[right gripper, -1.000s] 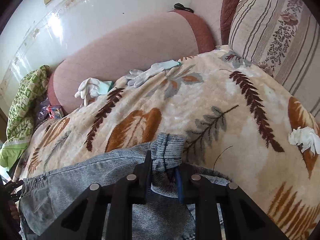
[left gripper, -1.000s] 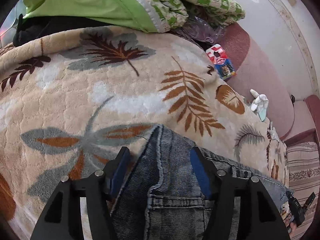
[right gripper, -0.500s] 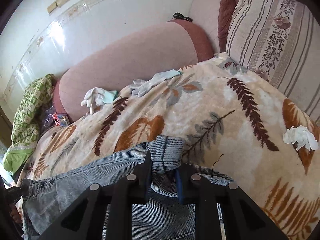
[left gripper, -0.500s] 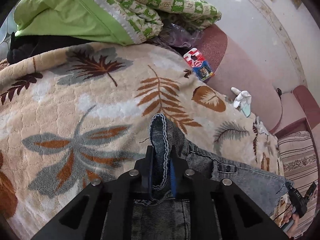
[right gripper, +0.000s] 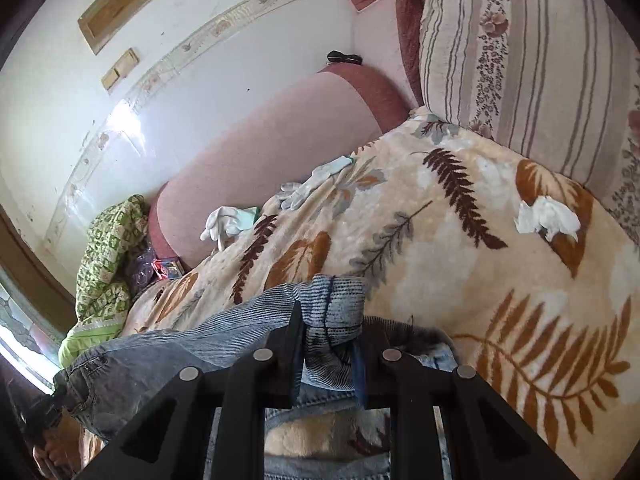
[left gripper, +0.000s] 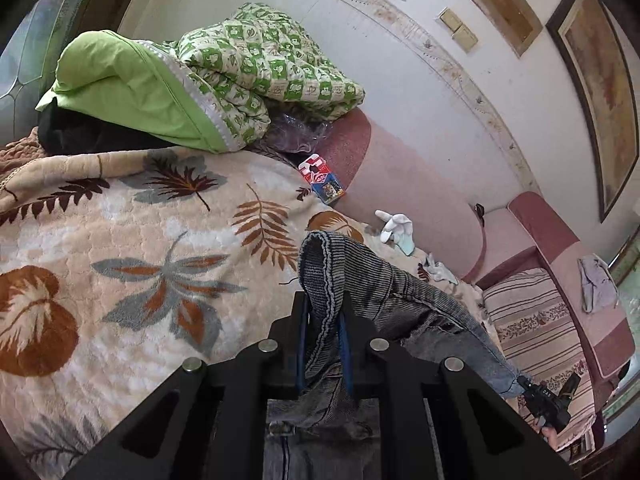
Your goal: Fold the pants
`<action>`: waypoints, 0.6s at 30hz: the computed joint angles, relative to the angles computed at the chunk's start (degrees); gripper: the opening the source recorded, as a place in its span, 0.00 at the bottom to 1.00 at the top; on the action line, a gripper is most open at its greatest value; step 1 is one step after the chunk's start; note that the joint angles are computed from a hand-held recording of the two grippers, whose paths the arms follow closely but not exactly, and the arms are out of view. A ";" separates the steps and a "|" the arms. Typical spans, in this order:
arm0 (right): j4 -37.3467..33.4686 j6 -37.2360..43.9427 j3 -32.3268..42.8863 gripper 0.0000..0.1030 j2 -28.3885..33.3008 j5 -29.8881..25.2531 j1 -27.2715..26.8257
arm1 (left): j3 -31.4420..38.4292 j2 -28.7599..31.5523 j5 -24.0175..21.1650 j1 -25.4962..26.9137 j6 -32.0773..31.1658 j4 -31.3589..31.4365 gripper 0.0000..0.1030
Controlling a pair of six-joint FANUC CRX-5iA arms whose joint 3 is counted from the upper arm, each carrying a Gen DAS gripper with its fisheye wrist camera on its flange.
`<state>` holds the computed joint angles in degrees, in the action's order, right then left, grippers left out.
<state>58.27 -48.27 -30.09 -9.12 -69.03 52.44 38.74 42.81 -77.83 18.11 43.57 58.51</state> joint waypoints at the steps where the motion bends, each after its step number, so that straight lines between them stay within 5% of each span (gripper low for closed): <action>1: -0.30 -1.20 -0.92 0.20 -0.99 -0.40 1.25 | -2.07 -1.15 -0.41 0.77 -1.36 0.60 0.13; 10: -5.56 -4.34 -2.19 0.20 -4.65 -8.73 14.91 | -19.05 -11.65 -1.19 7.13 -15.19 -1.41 0.14; 18: -12.84 -3.36 1.30 0.20 -3.95 -13.88 23.89 | -22.75 -15.43 -1.77 11.41 -20.07 -10.18 0.09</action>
<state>45.43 -51.63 -28.79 -13.08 -82.92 76.33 15.99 27.38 -79.60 29.52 23.50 48.33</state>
